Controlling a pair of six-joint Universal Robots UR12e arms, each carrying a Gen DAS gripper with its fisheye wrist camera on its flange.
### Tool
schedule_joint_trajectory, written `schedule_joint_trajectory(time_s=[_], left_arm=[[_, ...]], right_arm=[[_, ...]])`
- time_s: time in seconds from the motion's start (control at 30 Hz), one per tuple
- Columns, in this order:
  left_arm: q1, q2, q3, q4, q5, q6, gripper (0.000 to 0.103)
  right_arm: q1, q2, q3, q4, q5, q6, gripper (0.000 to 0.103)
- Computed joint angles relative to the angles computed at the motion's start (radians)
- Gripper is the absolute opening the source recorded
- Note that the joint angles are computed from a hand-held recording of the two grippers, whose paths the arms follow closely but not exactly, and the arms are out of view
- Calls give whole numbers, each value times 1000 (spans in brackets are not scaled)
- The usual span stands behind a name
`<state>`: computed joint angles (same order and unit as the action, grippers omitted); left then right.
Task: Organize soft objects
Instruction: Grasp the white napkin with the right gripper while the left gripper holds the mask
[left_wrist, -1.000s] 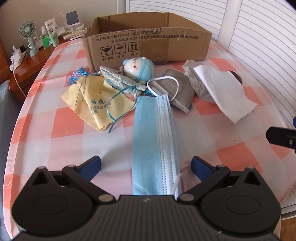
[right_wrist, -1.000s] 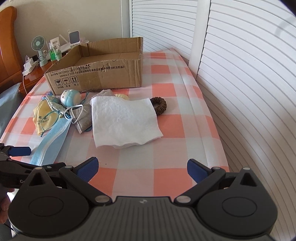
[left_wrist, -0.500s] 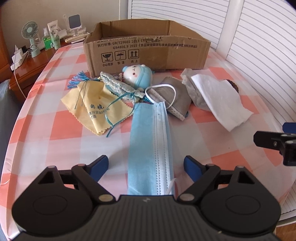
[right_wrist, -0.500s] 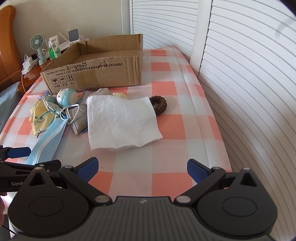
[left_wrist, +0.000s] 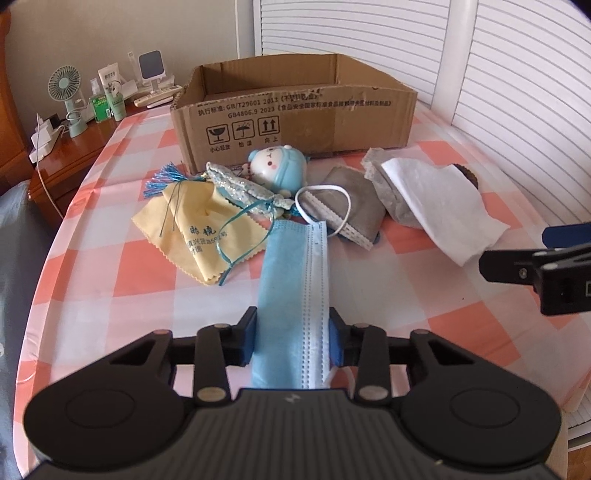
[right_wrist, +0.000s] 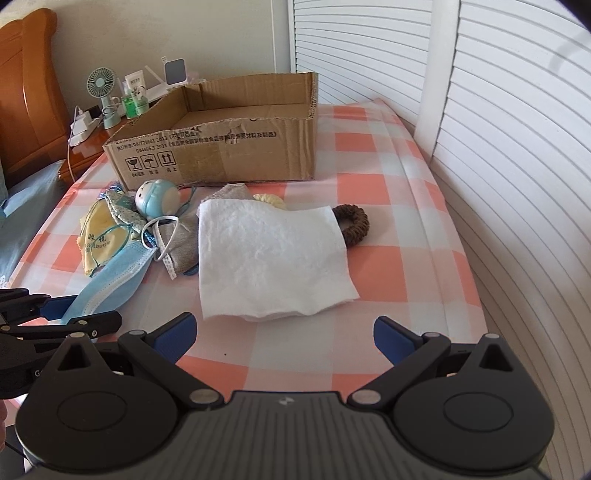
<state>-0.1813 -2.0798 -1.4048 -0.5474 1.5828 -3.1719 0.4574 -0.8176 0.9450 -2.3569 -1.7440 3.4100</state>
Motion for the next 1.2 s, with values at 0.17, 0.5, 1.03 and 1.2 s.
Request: schedule_joint_trajectory(time_s=[0.17, 0.5, 1.03, 1.2], left_arm=[[4, 0, -1, -2, -13, -5, 36], [8, 0, 1, -4, -30, -6, 36], [7, -7, 11, -8, -39, 7, 37], [7, -7, 11, -8, -39, 7, 37]], right_arm=[[2, 22, -33, -18, 6, -53, 103], [-3, 105, -157, 20, 16, -180, 103], [-23, 118, -163, 47, 58, -180, 98], [-5, 115, -156, 41, 9, -246, 79]])
